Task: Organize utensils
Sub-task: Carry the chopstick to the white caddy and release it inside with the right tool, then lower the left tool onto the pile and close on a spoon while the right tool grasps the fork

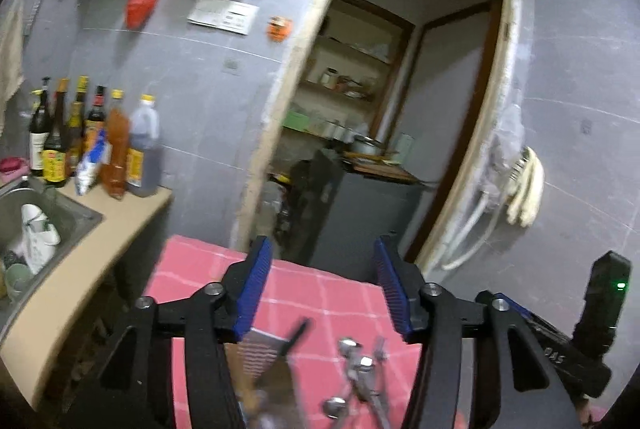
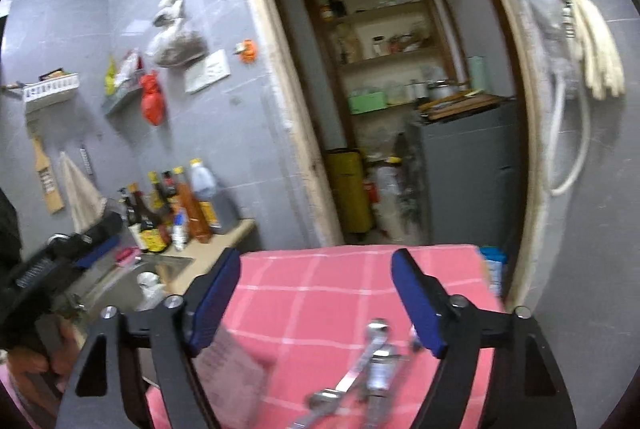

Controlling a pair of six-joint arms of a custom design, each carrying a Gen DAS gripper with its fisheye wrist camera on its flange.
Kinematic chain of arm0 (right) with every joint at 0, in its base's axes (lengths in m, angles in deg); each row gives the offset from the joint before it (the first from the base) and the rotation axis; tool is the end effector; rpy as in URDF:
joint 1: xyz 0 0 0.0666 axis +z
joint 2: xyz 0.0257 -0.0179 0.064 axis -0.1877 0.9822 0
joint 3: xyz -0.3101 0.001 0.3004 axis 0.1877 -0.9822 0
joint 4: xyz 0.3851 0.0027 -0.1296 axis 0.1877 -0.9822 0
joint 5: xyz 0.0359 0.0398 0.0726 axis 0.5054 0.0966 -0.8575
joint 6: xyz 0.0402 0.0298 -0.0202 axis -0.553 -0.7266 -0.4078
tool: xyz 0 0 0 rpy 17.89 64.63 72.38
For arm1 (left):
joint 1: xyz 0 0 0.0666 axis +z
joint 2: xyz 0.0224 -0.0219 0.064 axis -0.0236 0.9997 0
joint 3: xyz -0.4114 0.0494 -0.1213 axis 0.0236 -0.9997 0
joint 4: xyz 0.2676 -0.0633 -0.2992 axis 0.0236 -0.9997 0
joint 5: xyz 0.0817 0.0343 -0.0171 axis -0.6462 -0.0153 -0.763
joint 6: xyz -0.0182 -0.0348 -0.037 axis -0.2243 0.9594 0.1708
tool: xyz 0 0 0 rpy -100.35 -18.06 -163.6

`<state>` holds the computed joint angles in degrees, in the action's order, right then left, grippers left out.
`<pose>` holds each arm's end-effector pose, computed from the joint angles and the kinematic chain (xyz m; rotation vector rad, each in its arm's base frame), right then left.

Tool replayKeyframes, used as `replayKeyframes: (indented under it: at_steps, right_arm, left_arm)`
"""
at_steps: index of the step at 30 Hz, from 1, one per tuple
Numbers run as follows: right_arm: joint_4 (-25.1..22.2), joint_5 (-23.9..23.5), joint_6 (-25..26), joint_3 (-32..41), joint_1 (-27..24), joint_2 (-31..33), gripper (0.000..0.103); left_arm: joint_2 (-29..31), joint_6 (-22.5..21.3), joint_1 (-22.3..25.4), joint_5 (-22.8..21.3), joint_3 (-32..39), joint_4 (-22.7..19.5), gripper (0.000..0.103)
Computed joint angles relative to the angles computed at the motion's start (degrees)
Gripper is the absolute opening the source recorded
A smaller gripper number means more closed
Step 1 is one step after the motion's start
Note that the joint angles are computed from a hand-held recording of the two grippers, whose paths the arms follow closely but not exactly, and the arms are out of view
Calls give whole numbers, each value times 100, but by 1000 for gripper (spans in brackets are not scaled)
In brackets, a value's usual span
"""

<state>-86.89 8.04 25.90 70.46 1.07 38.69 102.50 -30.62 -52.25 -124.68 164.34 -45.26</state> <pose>0.4447 0.1111 0.6014 -0.4960 1.9334 0.6740 0.3173 -0.3480 0.6114 -0.3422 1.8058 -0.2247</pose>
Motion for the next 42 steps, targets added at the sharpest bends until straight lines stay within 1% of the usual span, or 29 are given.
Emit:
replayKeyframes:
  at_steps: [1, 2, 3, 4, 5, 7, 8, 10, 11, 14, 15, 17, 20, 21, 23, 25, 26, 27, 28, 29, 31, 32, 33, 34, 35, 36, 37, 40, 42]
  right_arm:
    - [-77, -8, 69, 15, -155, 12, 90]
    - [-137, -18, 118, 22, -270, 22, 92]
    - [-212, -50, 173, 40, -380, 43, 96]
    - [-276, -60, 226, 51, -454, 61, 98]
    - [-374, -57, 312, 71, -570, 90, 98]
    - [-496, -107, 421, 76, -735, 131, 103]
    - [-602, -144, 495, 104, -841, 178, 103]
    - [-734, -216, 604, 116, -978, 237, 103]
    - [-881, -255, 700, 161, -1056, 307, 103]
    - [-1217, -353, 888, 231, -1231, 473, 103]
    - [-1369, -380, 968, 276, -1278, 558, 103]
    - [-1619, -467, 1085, 357, -1348, 712, 103]
    - [-2082, -669, 1325, 554, -1419, 1033, 103]
    - [-2182, -727, 1384, 597, -1425, 1107, 103]
    - [-2480, -869, 1561, 780, -1411, 1368, 103]
    - [-2713, -1020, 1671, 970, -1387, 1624, 103]
    - [-2861, -1103, 1716, 1101, -1368, 1793, 103]
    - [-2963, -1169, 1738, 1203, -1354, 1920, 99]
    - [-3060, -1249, 1767, 1324, -1327, 2079, 92]
    - [-3160, -1286, 1813, 1446, -1292, 2217, 89]
    - [-3295, -1342, 1902, 1663, -1220, 2455, 77]
    - [-3353, -1363, 1956, 1771, -1175, 2579, 73]
    - [-3407, -1393, 2010, 1874, -1130, 2695, 67]
    - [-3454, -1403, 2061, 1966, -1085, 2793, 61]
    - [-3478, -1401, 2108, 2044, -1037, 2878, 59]
    - [-3516, -1394, 2167, 2119, -989, 2954, 57]
    - [-3543, -1389, 2221, 2174, -950, 3013, 56]
    - [-3608, -1344, 2354, 2318, -832, 3162, 51]
    - [-3659, -1293, 2453, 2426, -761, 3266, 49]
  left_arm:
    - [104, -13, -28, 36, 113, -28, 64]
    - [220, -77, -68, 66, 218, 13, 66]
    - [323, -162, -96, 136, 302, 78, 66]
    - [440, -178, -115, 206, 418, 47, 66]
    - [549, -165, -115, 298, 531, -12, 66]
    - [772, -83, -110, 498, 748, -146, 66]
    - [896, -7, -98, 616, 875, -263, 67]
    - [1111, 175, -67, 833, 1107, -543, 76]
    - [1226, 304, -44, 945, 1226, -716, 81]
    - [1532, 719, 22, 1227, 1511, -1170, 82]
    - [1676, 900, 54, 1312, 1675, -1457, 82]
    - [1911, 1168, 115, 1474, 1924, -1872, 82]
    - [2261, 1442, 228, 1707, 2269, -2472, 82]
    - [2404, 1541, 274, 1798, 2420, -2747, 82]
    - [2684, 1721, 399, 2084, 2664, -3196, 82]
    - [2892, 1832, 555, 2415, 2794, -3426, 82]
    - [2933, 1869, 605, 2524, 2775, -3447, 82]
    - [2999, 1886, 680, 2670, 2779, -3463, 82]
    - [2999, 1901, 718, 2734, 2698, -3402, 82]
    - [3031, 1899, 774, 2802, 2671, -3360, 81]
    - [3081, 1842, 883, 2930, 2607, -3219, 81]
    - [3089, 1817, 918, 2982, 2579, -3169, 79]
    - [3107, 1770, 968, 3060, 2549, -3090, 72]
    - [3149, 1727, 1018, 3148, 2568, -3073, 68]
    - [3189, 1679, 1058, 3247, 2593, -3076, 61]
    - [3211, 1628, 1098, 3349, 2597, -3065, 57]
    - [3249, 1585, 1134, 3436, 2630, -3079, 55]
    - [3301, 1439, 1192, 3622, 2628, -2976, 43]
    - [3391, 1383, 1219, 3734, 2714, -3035, 35]
